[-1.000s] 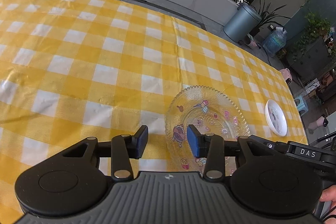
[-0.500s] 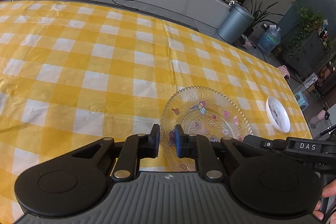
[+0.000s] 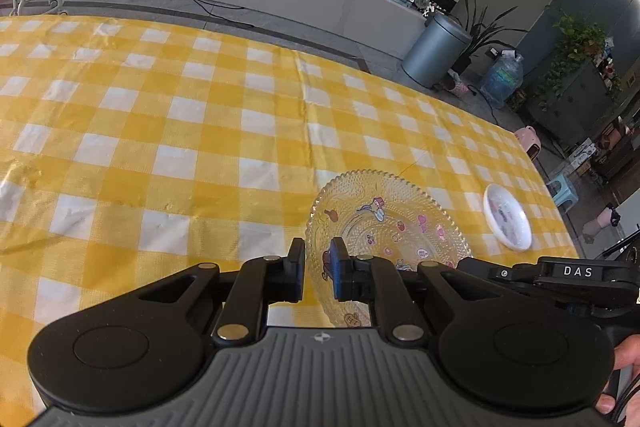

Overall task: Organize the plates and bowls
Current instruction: 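Lift the glass plate with both tools and carry it over the 'Fruity' plate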

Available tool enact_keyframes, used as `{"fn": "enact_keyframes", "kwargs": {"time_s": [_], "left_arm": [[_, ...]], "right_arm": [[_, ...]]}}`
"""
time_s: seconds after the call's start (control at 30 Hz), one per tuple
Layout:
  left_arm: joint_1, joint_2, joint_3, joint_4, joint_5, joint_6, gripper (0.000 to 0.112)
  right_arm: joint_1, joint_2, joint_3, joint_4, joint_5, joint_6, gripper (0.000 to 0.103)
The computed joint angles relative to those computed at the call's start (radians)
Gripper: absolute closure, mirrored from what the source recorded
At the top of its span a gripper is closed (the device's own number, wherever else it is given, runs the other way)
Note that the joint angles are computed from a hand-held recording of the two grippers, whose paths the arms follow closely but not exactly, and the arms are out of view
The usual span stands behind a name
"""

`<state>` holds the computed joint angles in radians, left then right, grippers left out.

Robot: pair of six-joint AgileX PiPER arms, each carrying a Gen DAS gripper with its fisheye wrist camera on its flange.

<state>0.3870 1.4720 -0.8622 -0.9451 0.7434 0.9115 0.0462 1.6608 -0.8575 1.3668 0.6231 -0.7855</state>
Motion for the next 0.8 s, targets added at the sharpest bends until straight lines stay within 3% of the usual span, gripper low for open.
{"fn": "enact_keyframes", "kwargs": {"time_s": [0.27, 0.47, 0.6, 0.8], "left_arm": [[-0.025, -0.132, -0.003, 0.088, 0.084, -0.145, 0.099], [-0.153, -0.255, -0.032, 0.197, 0.078, -0.337, 0.099], [-0.275, -0.332, -0.026, 0.274, 0.053, -0.485, 0.099], [-0.565, -0.403, 0.024, 0.461, -0.055, -0.827, 0.099]], "right_arm": [[-0.071, -0.166, 0.085, -0.062, 0.063, 0.073, 0.1], [-0.199, -0.299, 0.104, -0.164, 0.173, 0.158, 0.099], [-0.342, -0.393, 0.103, -0.221, 0.297, 0.17, 0.099], [-0.667, -0.436, 0.06, -0.322, 0.568, 0.102, 0.099]]}}
